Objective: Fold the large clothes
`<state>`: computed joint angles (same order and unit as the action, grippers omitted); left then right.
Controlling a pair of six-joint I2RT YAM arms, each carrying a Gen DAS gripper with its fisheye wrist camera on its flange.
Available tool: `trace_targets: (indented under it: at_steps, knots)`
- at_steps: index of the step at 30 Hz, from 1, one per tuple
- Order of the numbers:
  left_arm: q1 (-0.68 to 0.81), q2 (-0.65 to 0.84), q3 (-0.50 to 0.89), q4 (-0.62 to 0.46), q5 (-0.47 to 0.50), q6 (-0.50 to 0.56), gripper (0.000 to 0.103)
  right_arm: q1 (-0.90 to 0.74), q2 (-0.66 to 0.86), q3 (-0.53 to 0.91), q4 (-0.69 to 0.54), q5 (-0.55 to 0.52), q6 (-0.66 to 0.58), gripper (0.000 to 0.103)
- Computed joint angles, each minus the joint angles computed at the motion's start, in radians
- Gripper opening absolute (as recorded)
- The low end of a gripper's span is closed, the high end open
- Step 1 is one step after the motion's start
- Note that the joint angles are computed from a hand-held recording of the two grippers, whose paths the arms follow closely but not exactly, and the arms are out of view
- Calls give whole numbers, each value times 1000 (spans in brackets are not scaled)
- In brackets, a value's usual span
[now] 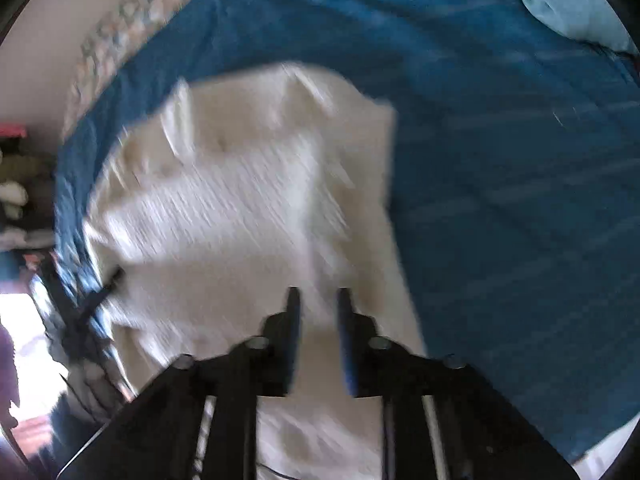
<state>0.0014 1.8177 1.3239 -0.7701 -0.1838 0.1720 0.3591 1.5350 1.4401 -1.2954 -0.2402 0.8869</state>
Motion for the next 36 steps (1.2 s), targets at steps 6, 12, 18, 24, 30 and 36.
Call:
trace_targets:
  at_steps: [6,12,18,24,30,36]
  knots:
    - [-27,-136,-108,-27,-17,19,103,-70,-73,-370,60,25,28,0]
    - [6,-303,-189,-137,11,77,103,75,-127,-146,-145,49,219,17]
    - [116,-472,-393,-167,-49,253,103,521,-141,-145,133,-141,656,57]
    - [258,-587,-557,-158,-90,410,103,749,215,16,269,-209,663,55]
    - [322,-606,-552,-190,-77,437,103,791,306,185,214,-161,706,9]
    - [318,-617,-464,-251,-49,389,103,780,355,296,267,-247,665,16]
